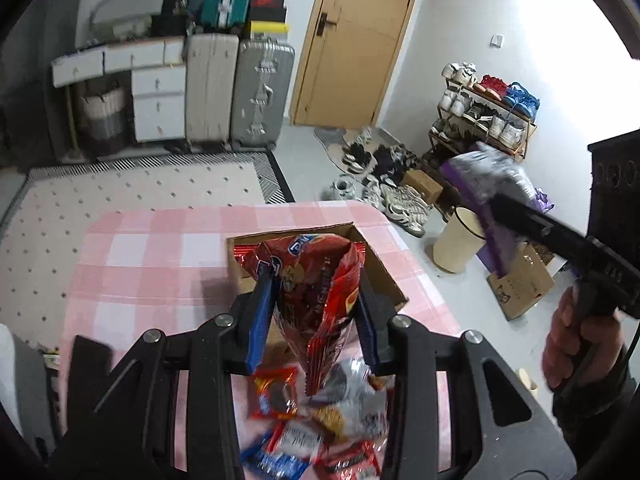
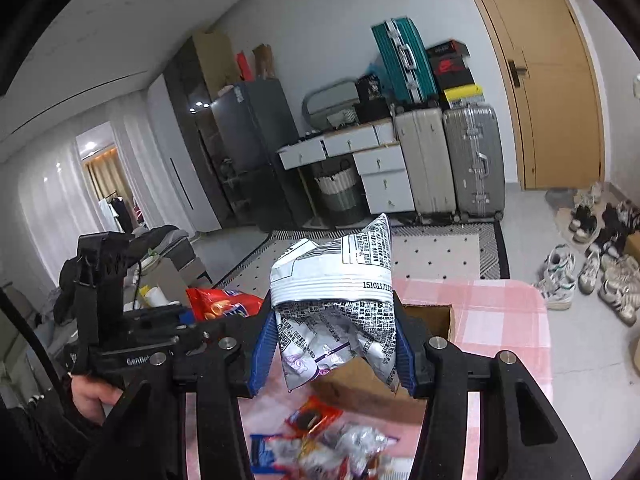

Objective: Organize snacks
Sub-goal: 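Lower both held bags into the cardboard box and open both grippers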

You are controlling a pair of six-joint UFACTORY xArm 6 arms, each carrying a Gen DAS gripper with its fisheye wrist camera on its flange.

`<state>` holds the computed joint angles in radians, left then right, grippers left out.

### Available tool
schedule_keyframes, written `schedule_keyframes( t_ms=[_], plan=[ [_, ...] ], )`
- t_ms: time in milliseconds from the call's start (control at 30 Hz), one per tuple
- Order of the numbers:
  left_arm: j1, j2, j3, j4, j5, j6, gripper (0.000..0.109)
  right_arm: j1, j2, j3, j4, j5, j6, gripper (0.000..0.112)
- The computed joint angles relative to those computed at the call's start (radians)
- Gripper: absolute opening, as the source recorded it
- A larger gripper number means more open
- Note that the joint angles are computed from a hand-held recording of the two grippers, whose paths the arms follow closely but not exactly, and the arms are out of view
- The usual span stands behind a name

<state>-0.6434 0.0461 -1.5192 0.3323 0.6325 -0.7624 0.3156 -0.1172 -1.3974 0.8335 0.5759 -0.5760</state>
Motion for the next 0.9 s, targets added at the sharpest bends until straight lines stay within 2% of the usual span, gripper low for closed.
schedule_keyframes(
  t_ms=[200, 333, 500, 700, 833, 900],
  plan=[
    [0.057, 0.253, -0.233, -0.149, 0.029, 0.138, 0.034, 0.01, 0.23, -0.145, -0.104, 0.008, 0.077, 0.05],
    [0.076, 0.365, -0.312, -0.22, 0.027, 0.184, 0.034, 0.015, 0.331, -0.181, -0.162, -0.001, 0.092, 0.05],
    [0.083, 0.422, -0.31, -0.264, -0.006, 0.213, 0.035, 0.013, 0.413, -0.211, -0.172, -0.004, 0.084, 0.051],
    [0.088, 0.457, -0.306, -0.277, -0.024, 0.222, 0.035, 0.019, 0.434, -0.178, -0.181, -0.057, 0.065, 0.054],
    [0.087, 0.454, -0.28, -0.199, -0.05, 0.154, 0.035, 0.036, 0.42, -0.14, -0.239, -0.104, 0.074, 0.056],
    [0.088, 0.437, -0.248, -0.221, -0.075, 0.151, 0.037, 0.042, 0.415, -0.129, -0.256, -0.131, 0.072, 0.058]
  ],
)
